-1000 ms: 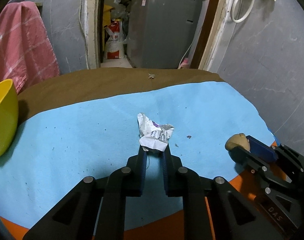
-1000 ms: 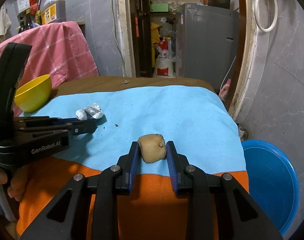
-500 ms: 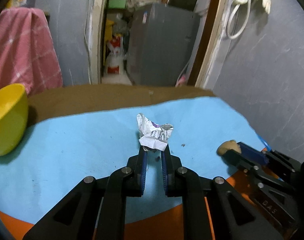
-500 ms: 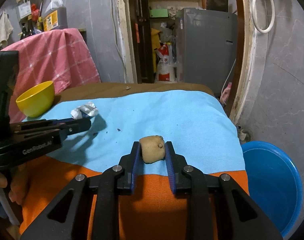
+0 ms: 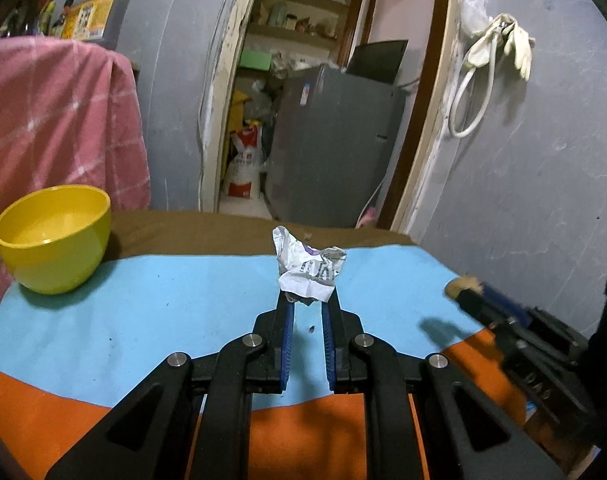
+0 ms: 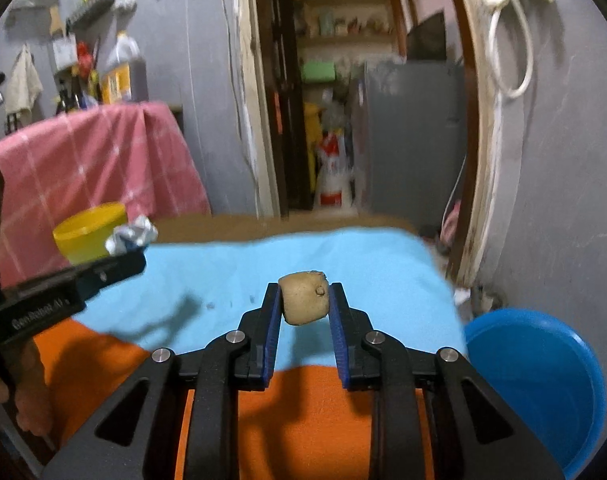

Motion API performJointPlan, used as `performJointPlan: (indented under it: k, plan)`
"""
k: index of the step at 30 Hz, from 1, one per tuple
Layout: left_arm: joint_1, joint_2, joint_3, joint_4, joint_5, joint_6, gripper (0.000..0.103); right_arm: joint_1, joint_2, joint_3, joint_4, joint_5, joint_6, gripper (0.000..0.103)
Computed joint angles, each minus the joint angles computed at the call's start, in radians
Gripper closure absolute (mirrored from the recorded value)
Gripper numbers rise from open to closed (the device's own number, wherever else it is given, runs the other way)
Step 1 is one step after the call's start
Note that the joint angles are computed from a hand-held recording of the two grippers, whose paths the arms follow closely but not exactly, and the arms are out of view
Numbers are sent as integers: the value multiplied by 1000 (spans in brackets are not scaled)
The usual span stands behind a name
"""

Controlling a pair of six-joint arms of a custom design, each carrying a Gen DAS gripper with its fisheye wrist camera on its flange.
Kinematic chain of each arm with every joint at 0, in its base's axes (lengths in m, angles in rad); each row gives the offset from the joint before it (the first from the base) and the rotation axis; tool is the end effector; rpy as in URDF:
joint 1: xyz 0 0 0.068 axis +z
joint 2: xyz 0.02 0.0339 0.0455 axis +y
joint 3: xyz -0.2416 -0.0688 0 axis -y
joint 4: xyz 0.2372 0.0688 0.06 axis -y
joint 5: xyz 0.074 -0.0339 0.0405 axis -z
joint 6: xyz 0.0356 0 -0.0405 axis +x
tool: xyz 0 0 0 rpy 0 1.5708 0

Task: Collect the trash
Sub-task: 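Lift and carry the brown scrap and foil piece over the blue basin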

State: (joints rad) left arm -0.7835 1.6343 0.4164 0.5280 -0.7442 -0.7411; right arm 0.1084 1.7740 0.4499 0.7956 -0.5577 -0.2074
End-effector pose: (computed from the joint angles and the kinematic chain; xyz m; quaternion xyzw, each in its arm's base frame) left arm 0.1948 -0.1600 0.0890 -0.1371 0.8458 -0.0364 0.5144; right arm 0.2712 0.0485 0.0822 -0.2664 0.8018 0.2147 0.4899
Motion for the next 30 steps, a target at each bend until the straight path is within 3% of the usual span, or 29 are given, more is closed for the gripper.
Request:
performJointPlan:
  k: [11, 17, 23, 30]
  plan:
    - [-171, 18, 86, 59, -214, 63, 92, -204, -52, -210, 532, -177, 157, 82]
    - [-213, 101, 193, 97, -206, 151, 92, -334, -7, -248, 717, -238, 212, 82]
    - [-228, 200, 350, 51, -124, 194, 92, -468, 14, -226, 716, -269, 239, 82]
    - [-222, 329, 542, -56, -5, 168, 92, -558, 9, -134, 499, -237, 207, 82]
